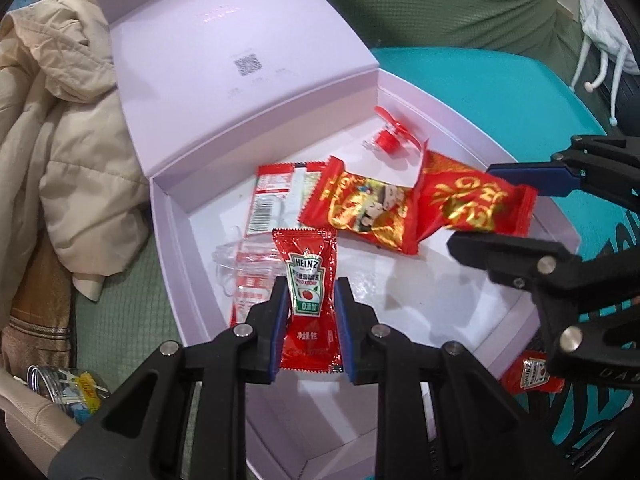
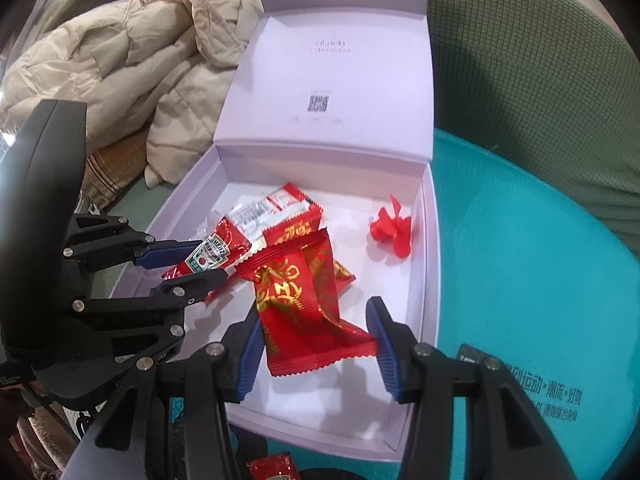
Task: Organize objects
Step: 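Lower the candy packet and ketchup sachet into the box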
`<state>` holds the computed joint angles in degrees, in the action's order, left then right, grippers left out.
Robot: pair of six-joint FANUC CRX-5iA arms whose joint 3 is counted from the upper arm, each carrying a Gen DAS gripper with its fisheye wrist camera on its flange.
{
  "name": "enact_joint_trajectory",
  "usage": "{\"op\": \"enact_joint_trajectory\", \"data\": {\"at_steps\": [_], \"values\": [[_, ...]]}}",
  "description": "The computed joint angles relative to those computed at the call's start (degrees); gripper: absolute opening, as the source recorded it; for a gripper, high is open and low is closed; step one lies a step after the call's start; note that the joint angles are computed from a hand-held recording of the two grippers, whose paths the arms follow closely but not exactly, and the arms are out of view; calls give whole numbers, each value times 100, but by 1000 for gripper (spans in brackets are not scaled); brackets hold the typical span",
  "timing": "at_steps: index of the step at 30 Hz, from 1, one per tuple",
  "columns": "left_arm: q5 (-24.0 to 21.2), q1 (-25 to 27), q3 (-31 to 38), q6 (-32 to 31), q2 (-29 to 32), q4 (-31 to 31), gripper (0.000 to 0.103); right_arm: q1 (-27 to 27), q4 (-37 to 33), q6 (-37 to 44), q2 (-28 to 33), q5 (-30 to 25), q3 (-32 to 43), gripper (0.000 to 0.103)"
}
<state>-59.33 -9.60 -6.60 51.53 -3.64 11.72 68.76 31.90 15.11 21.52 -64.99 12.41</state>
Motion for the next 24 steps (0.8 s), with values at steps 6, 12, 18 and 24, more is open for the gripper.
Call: {"op": "enact_joint_trajectory", "data": {"at_steps": [6,12,18,24], "values": [[-117,-21,-5,-88,91,49,22,-13,-217,136,75,-45,48,50],[-236,39,-50,-122,219,202,22,-64,-388,169,94,20,23,50],[-257,51,-32,-232,273,285,22,-116,-500,370,204,32,116,50],[-131,-63,-43,-281,237,154,22,-140,-487,555,400,-213,349,50]]}}
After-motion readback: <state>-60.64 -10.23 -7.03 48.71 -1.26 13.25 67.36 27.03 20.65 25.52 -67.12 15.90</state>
